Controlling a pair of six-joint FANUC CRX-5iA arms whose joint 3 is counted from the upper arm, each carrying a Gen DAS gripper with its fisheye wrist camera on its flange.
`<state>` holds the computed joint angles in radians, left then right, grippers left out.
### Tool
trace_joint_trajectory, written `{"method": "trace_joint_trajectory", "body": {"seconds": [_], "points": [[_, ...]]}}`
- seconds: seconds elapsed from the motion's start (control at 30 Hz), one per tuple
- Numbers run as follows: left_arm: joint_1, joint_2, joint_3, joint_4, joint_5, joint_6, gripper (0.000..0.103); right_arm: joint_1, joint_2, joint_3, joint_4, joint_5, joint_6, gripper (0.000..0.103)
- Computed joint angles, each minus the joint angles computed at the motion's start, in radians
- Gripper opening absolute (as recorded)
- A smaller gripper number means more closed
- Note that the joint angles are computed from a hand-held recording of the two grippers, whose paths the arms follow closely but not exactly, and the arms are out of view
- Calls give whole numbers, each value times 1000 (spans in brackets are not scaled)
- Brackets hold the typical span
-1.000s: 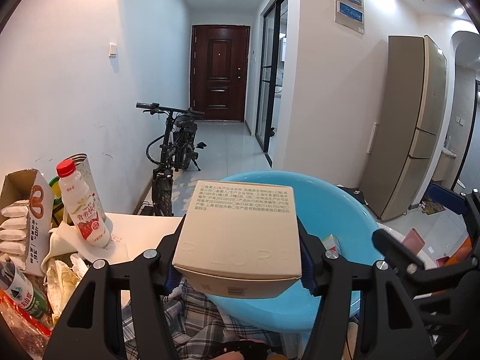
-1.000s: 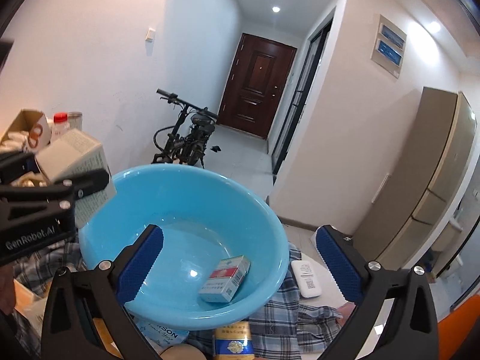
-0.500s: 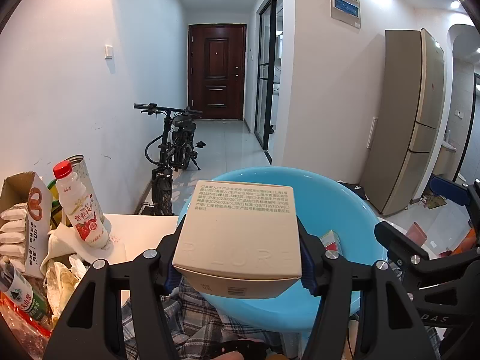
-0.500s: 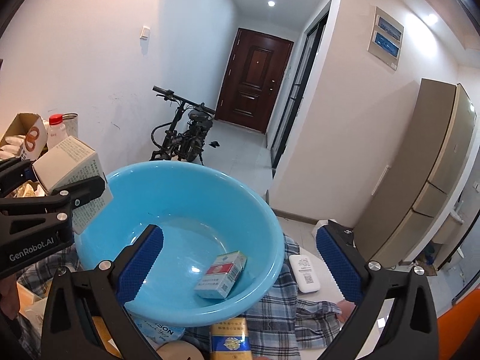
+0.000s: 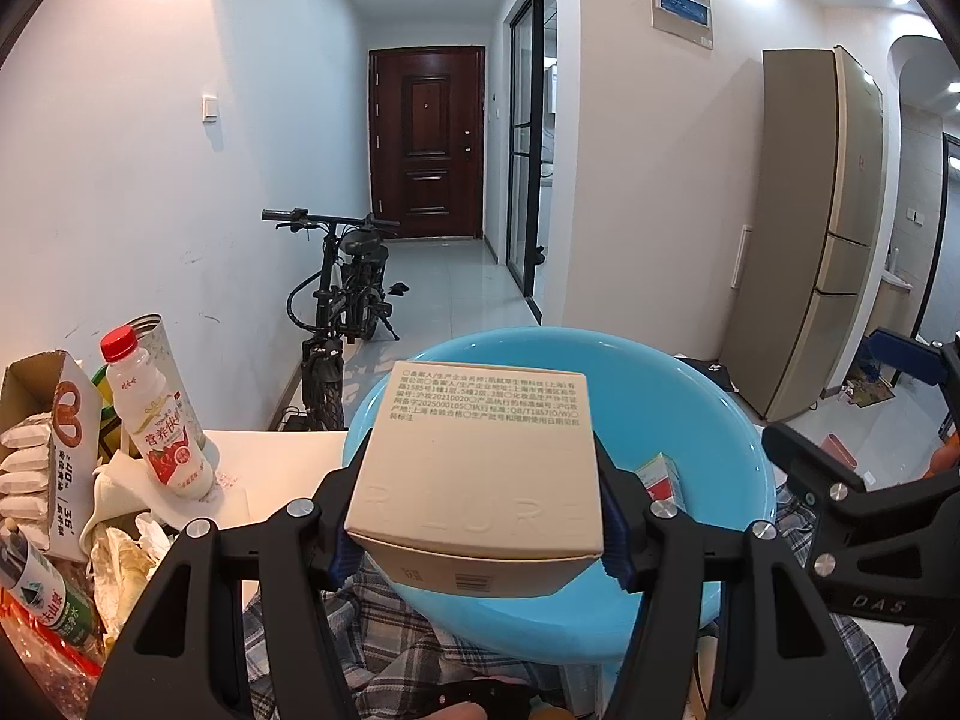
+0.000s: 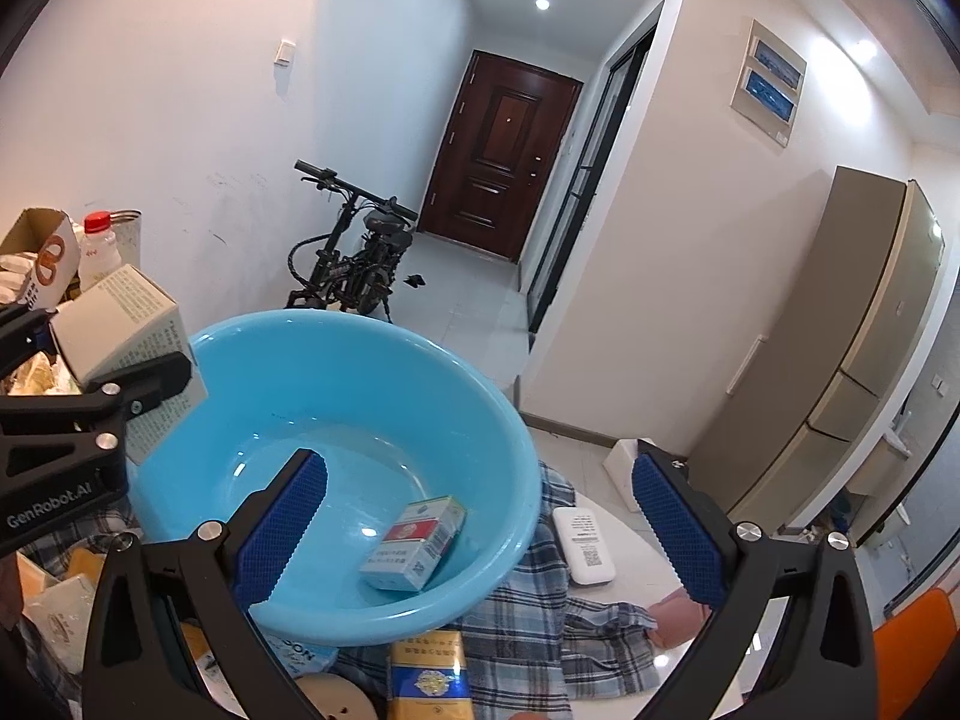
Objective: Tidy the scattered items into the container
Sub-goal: 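Open the left gripper to drop the cream box into the basin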
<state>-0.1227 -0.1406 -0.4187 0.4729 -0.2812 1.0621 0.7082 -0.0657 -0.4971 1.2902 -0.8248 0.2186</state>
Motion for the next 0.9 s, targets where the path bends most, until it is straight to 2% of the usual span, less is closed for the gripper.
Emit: {"method": "trace_joint_trajectory", "body": {"seconds": [0.1,0.17,0.2,0.23,0.3,0.53,0.9], "points": [[-1,0,-2,4,3,-3,60,-4,-4,-3,4,-14,-4,103],[-3,0,-7,14,13,-9,68,-7,-12,-7,3,-11,-8,103],[-2,1,-2,-6,12,13,89,-9,-15,-9,4,-11,-10,103],[0,0,3,-29,12,40,102,-9,-18,-10,6,-12,-12,103],[-3,-5,-10,-8,39,28,103,-10,-21,-13,12,-15,-15,103],[5,6,35,-137,-6,136,103,-6,-22,-11,7,-22,-4,103],[6,-4,11,-90,16,89,103,-6,-37,-20,9,-1,-2,103]]}}
